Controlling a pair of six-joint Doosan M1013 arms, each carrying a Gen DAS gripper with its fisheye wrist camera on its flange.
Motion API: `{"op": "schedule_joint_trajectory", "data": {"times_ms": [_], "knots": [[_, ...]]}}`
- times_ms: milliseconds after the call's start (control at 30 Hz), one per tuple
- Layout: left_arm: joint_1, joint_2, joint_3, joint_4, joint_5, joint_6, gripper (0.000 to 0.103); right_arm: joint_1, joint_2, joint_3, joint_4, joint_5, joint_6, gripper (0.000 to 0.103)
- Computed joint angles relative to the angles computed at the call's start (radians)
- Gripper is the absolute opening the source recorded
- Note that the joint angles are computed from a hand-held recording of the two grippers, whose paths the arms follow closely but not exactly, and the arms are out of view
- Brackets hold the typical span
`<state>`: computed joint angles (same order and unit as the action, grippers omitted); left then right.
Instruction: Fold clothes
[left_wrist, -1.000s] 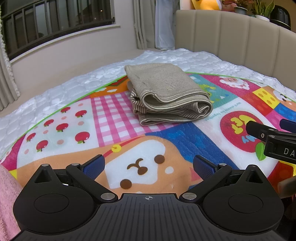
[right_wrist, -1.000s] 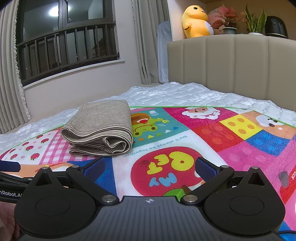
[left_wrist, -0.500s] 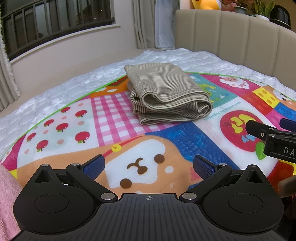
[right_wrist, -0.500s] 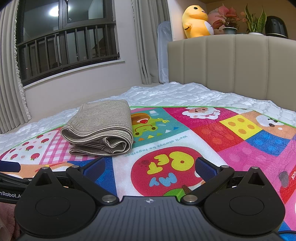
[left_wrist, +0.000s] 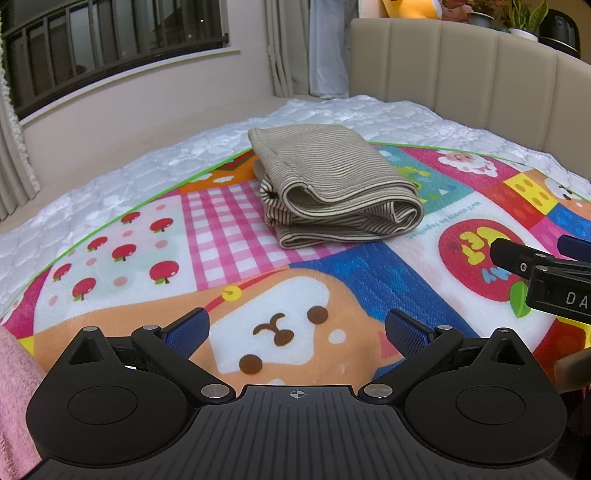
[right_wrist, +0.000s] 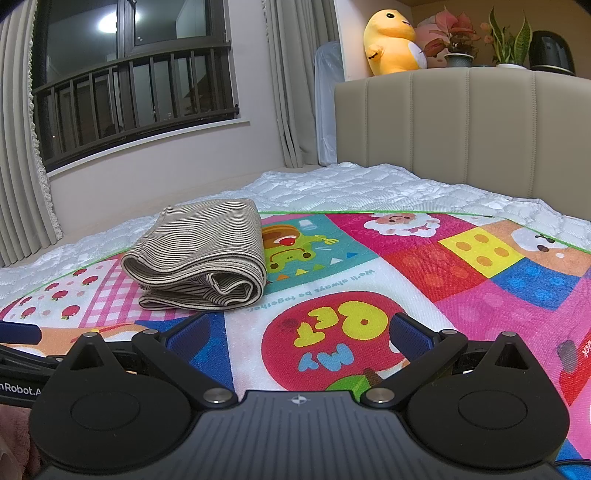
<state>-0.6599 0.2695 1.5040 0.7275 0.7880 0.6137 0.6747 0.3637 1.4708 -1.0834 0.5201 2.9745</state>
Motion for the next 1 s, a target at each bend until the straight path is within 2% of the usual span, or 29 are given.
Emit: {"op": "schedule_joint_trajectory", "data": {"times_ms": [1000], "knots": [[0.004,0.001,-0.002,-0.006,0.005,-0.001,0.103,-0.005,-0.002,0.002,0.016,-0.013,-0.012,0.103]]}}
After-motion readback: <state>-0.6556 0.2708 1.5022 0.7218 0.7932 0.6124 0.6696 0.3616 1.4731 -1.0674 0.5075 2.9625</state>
